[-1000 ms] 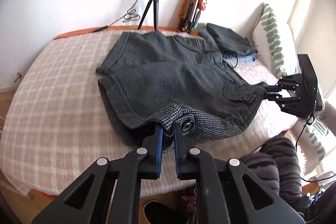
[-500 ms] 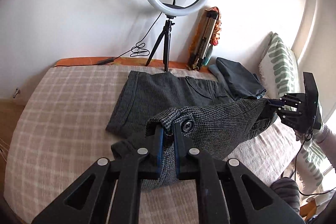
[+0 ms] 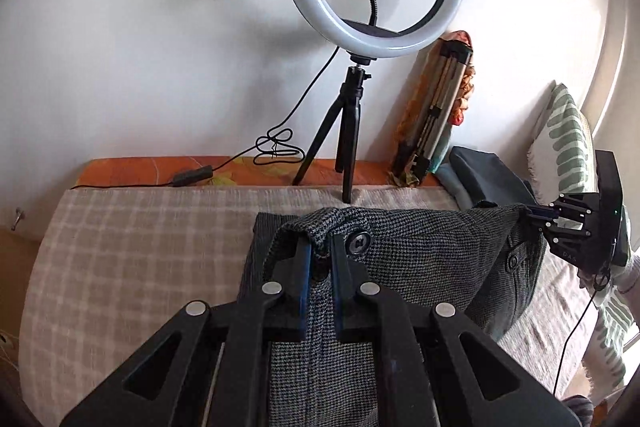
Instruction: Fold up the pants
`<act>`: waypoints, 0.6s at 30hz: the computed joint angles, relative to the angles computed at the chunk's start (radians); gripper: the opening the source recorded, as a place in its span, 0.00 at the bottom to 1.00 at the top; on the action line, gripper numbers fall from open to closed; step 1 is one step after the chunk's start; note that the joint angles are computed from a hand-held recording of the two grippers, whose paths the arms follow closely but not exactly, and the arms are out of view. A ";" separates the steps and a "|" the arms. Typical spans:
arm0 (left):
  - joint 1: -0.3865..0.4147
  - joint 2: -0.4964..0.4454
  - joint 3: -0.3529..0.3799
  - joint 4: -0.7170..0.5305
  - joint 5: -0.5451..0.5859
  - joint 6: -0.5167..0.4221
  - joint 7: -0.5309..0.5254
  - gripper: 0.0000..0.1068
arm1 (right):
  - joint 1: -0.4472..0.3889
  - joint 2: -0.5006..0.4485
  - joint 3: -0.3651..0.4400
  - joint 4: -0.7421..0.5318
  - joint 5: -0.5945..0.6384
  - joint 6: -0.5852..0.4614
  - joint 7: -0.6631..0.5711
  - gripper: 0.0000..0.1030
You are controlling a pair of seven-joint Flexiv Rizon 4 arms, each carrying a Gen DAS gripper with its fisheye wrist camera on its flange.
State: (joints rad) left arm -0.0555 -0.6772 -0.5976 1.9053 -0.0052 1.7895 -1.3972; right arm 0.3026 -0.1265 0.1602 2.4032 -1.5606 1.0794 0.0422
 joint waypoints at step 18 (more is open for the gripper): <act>-0.292 -0.263 0.296 -0.445 -0.210 -0.260 0.103 0.05 | -0.043 -0.298 -0.102 -0.162 -0.032 0.096 -0.017 0.12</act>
